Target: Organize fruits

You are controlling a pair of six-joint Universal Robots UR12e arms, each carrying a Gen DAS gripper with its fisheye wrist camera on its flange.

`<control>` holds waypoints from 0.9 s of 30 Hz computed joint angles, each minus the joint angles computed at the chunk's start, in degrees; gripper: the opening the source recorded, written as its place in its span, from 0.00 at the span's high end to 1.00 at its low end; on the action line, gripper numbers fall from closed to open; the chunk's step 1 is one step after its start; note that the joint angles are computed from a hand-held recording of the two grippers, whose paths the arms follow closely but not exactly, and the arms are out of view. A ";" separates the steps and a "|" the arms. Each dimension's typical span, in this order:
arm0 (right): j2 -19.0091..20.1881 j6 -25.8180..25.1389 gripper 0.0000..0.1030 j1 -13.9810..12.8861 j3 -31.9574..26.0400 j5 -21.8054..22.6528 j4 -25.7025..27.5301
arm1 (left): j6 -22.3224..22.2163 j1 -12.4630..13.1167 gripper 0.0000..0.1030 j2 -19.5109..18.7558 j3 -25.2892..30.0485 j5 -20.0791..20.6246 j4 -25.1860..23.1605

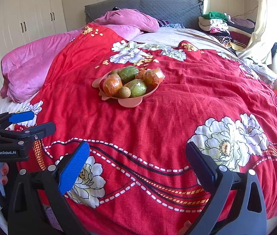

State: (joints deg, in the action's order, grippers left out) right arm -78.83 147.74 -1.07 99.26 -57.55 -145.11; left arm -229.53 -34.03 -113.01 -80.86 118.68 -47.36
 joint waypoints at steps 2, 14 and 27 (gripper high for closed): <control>0.05 -0.04 0.05 -0.06 -0.03 0.04 0.10 | 0.16 0.03 0.09 0.07 -0.13 -0.08 0.30; 0.10 -0.03 0.05 -0.13 -0.05 0.03 0.01 | -0.10 0.05 0.09 0.06 0.08 0.00 -0.39; 0.09 0.03 0.05 -0.18 -0.03 0.12 -0.03 | -0.47 0.01 0.09 -0.07 0.34 0.40 -1.33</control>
